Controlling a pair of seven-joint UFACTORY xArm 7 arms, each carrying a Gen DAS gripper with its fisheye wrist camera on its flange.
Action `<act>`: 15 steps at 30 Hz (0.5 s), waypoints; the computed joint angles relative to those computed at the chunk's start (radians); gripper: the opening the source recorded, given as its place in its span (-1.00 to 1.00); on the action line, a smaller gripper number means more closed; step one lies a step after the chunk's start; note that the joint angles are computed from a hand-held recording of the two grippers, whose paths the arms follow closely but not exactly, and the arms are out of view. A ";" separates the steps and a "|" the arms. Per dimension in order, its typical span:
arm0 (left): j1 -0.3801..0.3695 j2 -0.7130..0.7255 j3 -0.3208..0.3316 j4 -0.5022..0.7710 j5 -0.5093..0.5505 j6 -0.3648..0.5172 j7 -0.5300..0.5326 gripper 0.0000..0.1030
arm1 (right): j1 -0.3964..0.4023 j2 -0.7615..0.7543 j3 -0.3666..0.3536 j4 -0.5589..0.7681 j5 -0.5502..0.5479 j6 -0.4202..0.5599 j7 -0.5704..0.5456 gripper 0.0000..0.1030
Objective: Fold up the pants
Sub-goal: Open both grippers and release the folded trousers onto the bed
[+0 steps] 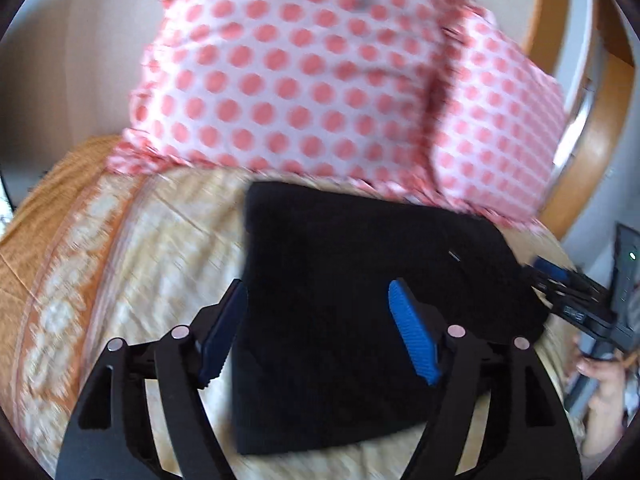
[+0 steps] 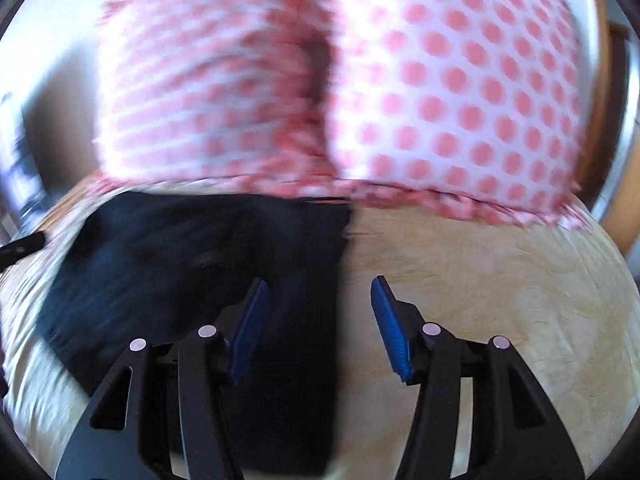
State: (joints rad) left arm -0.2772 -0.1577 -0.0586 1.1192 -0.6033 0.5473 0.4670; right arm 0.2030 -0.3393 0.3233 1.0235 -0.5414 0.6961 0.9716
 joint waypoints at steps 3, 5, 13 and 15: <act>-0.019 -0.022 -0.018 -0.036 0.028 0.081 0.008 0.42 | 0.057 0.053 0.015 0.056 0.054 0.075 -0.098 0.08; -0.017 0.005 -0.033 -0.029 0.080 0.121 -0.041 0.42 | 0.063 0.105 0.037 0.102 0.069 0.164 -0.134 0.09; -0.032 -0.033 -0.048 -0.099 0.121 0.025 -0.098 0.49 | 0.119 0.069 0.001 0.085 0.034 0.173 0.039 0.27; -0.046 -0.116 -0.028 -0.174 0.085 -0.002 -0.066 0.78 | 0.124 -0.032 0.015 -0.002 0.041 0.107 0.135 0.84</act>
State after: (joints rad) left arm -0.3235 -0.2741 -0.0871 0.9448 -0.5181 0.5449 0.4010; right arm 0.3275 -0.3717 0.3387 1.0220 -0.5001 0.8029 1.1064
